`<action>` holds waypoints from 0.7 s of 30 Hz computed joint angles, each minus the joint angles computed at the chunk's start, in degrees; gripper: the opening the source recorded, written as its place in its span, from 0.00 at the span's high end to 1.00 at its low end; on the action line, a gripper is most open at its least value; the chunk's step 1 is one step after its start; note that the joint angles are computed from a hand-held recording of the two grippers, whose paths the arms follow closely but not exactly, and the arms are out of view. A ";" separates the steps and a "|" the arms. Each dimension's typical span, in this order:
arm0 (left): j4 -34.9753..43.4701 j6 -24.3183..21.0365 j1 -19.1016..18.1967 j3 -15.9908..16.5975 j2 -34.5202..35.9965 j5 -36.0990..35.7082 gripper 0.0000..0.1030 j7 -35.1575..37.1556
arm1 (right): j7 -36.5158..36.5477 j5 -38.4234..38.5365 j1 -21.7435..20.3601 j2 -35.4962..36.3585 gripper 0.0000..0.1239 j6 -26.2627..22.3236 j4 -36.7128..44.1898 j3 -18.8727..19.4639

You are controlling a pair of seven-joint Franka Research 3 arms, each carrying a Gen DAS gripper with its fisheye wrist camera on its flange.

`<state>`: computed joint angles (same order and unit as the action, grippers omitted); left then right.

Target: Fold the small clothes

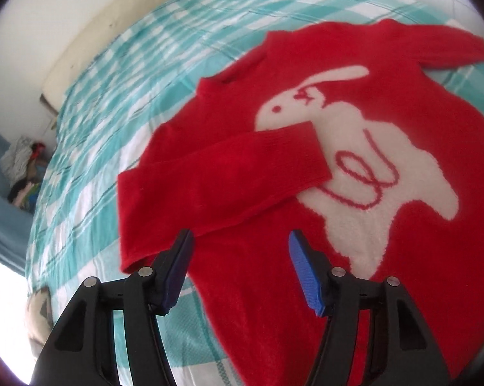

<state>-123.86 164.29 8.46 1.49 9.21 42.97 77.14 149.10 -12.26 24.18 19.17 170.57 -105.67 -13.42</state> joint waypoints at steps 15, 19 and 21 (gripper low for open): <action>5.66 3.81 5.98 -7.72 6.37 -25.96 0.97 17.76 | -8.53 4.49 -0.95 3.37 0.64 -1.99 4.31 3.55; 2.52 8.03 16.61 -13.15 0.83 -51.87 0.97 22.05 | -10.10 5.23 -0.40 3.66 0.64 -1.53 4.82 3.57; 1.11 9.00 18.58 -10.34 -1.67 -58.85 0.97 18.09 | -10.77 4.68 0.27 3.67 0.64 -1.28 5.04 3.06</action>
